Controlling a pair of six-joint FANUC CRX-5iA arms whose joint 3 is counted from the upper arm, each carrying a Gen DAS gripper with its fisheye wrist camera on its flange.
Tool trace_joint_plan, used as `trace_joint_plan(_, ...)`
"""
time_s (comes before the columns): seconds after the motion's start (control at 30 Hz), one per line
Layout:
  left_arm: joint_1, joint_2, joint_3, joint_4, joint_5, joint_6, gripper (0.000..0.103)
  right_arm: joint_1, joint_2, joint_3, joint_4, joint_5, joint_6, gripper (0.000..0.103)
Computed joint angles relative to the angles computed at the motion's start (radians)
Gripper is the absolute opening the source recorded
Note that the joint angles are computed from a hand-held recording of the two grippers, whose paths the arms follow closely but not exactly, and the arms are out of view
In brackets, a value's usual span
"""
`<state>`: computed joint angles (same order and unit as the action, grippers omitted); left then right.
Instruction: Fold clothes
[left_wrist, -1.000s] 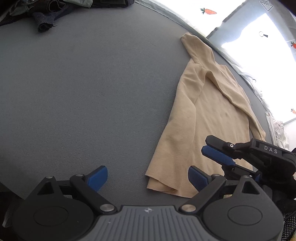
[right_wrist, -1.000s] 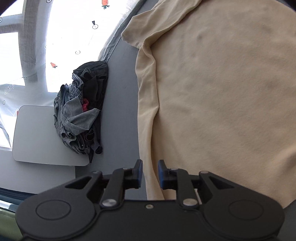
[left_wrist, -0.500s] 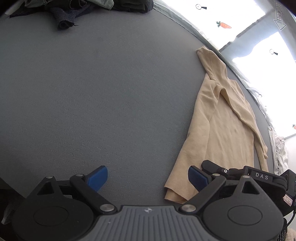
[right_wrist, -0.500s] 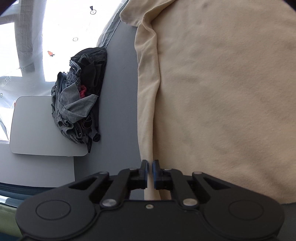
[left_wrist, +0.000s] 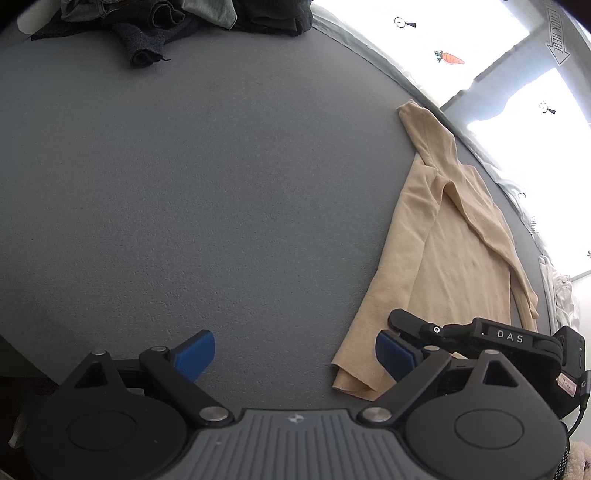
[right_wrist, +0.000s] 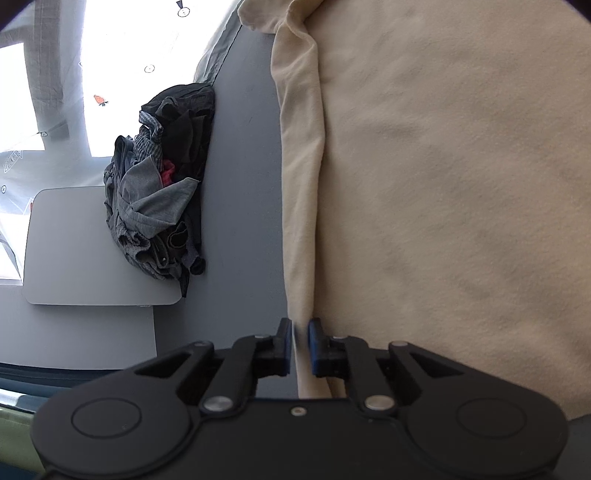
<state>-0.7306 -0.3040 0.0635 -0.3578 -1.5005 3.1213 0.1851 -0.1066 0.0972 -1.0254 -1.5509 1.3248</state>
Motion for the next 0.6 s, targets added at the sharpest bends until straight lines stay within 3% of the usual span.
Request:
trace_joint_plan(0.23,0.001,0.025,0.006,0.0,0.053,0.048,0.094,-0.107,-0.016,0.005,-0.061,-0.026,0.073,0.002)
trace_joint_plan(0.43,0.018,0.15,0.088,0.071,0.076,-0.085,0.094,-0.19,-0.015,0.031,-0.004,-0.044,0.083,0.002)
trace_joint_plan(0.6,0.018,0.256,0.167,0.105,-0.002,-0.187,0.095,-0.174,-0.009,0.037,0.096,-0.043,0.106,0.002)
